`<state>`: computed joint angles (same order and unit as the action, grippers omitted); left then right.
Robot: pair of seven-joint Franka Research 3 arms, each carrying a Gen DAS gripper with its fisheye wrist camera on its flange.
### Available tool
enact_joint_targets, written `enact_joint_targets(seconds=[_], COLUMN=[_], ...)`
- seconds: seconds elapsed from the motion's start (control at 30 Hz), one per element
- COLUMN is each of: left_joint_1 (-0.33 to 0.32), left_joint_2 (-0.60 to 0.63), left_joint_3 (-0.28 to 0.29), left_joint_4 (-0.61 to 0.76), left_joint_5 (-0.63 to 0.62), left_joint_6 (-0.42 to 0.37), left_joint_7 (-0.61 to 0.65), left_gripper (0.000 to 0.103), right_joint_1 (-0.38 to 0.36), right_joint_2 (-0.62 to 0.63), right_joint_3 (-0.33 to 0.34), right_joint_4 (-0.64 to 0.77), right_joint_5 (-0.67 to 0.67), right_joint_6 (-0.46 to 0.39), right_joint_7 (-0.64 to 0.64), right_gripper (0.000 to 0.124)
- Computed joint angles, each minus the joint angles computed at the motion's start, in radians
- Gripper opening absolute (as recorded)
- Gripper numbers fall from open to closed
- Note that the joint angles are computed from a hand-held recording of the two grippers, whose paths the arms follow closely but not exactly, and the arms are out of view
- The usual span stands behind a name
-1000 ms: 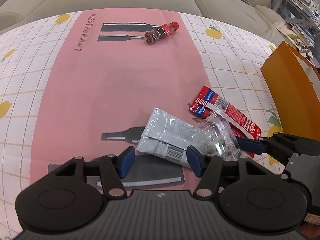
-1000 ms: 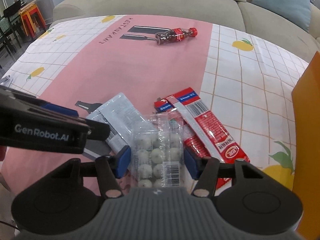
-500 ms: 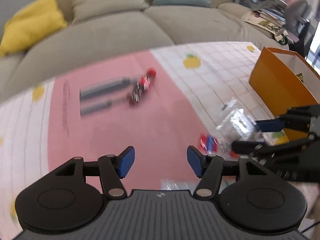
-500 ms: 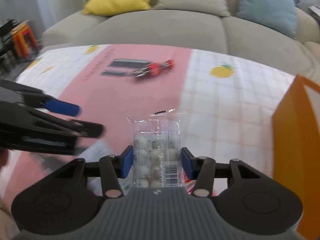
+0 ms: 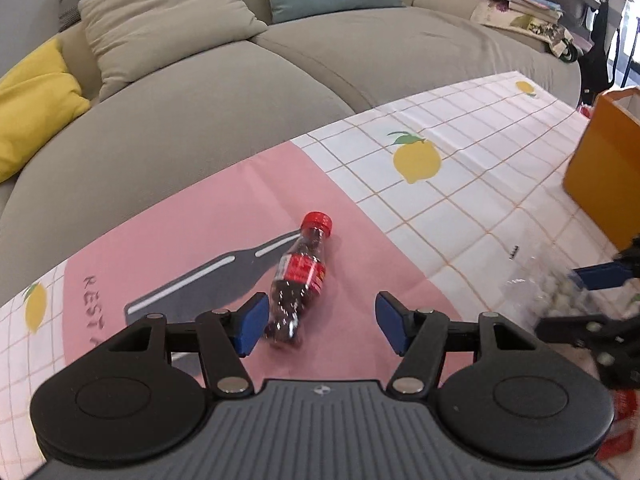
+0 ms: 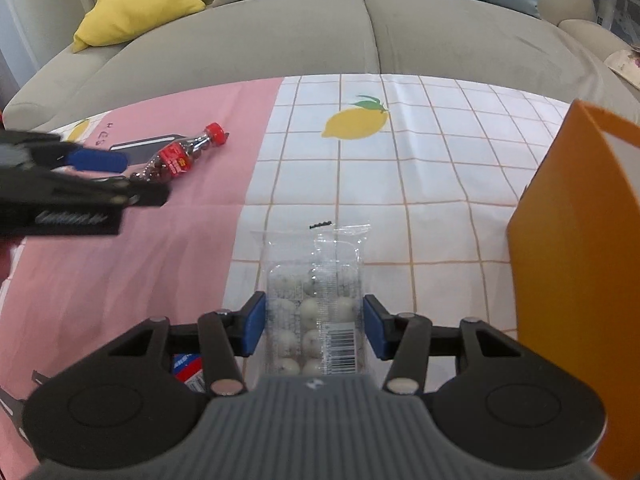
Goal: Organize snacks
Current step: 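Grasp the cola bottle of chocolate balls with left tool while right tool holds the candy bag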
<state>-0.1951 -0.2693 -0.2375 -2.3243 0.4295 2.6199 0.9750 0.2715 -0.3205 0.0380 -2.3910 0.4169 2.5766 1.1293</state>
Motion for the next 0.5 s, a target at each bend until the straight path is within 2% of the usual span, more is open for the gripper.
enact_joint_targets(seconds=[0.13, 0.3, 0.43, 0.5], left_joint_1=[0.012, 0.032, 0.036, 0.034], left_joint_2=[0.041, 0.072, 0.079, 0.076], left_joint_3=[0.000, -0.009, -0.007, -0.009], left_joint_4=[0.015, 0.028, 0.030, 0.025], left_joint_5=[0.035, 0.108, 0.136, 0.146], left_joint_6=[0.016, 0.039, 0.057, 0.059], left_joint_7=[0.004, -0.060, -0.107, -0.120], left_gripper=[0.066, 0.057, 0.041, 0.040], right_joint_1=[0.017, 0.027, 0.039, 0.035], right_joint_2=[-0.001, -0.007, -0.011, -0.014], right_joint_3=[-0.013, -0.009, -0.019, -0.017], right_joint_4=[-0.018, -0.048, -0.058, -0.060], right_joint_5=[0.035, 0.042, 0.064, 0.057], right_joint_6=[0.032, 0.089, 0.102, 0.096], right_joint_7=[-0.052, -0.105, -0.142, -0.150], right_gripper=[0.053, 0.057, 0.060, 0.064])
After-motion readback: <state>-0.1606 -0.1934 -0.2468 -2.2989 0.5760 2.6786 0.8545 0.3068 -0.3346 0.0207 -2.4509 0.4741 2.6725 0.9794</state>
